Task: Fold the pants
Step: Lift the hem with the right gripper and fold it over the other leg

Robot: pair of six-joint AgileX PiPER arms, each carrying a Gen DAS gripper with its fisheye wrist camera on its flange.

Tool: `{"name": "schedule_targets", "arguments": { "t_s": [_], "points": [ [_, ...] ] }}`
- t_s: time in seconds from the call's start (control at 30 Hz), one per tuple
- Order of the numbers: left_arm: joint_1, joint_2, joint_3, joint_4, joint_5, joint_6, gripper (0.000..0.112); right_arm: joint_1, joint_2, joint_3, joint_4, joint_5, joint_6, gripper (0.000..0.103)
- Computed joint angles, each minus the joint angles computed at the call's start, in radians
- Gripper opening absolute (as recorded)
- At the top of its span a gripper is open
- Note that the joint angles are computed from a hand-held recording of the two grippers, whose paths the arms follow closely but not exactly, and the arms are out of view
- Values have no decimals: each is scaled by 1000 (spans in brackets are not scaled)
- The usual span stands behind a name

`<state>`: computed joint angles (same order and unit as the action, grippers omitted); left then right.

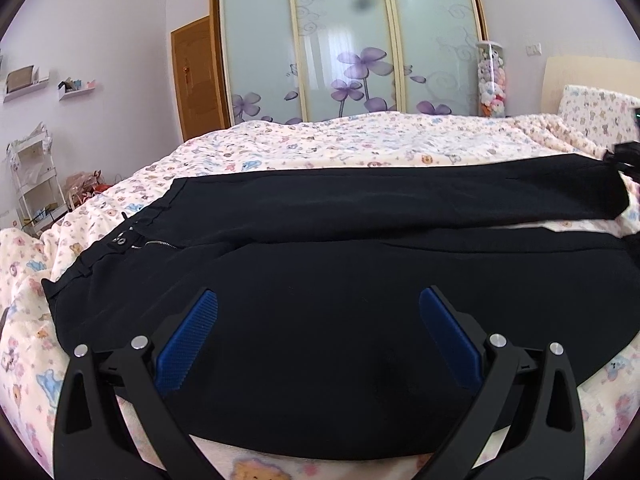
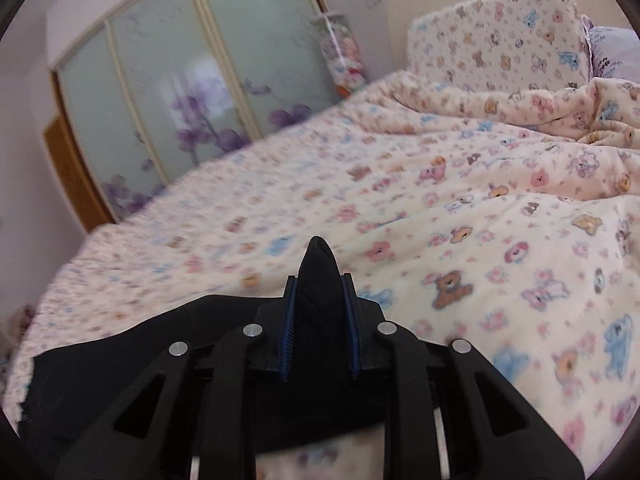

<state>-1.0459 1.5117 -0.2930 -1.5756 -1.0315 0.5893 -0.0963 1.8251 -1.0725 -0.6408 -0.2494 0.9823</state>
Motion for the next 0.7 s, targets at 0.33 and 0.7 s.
{"name": "schedule_targets", "arguments": {
  "t_s": [0.33, 0.7],
  "points": [
    [-111, -16, 42, -73, -133, -109, 101, -118, -465, 731, -186, -322, 175, 22],
    [-157, -83, 103, -89, -146, -193, 101, -9, -869, 801, -645, -20, 799, 65]
  ]
}}
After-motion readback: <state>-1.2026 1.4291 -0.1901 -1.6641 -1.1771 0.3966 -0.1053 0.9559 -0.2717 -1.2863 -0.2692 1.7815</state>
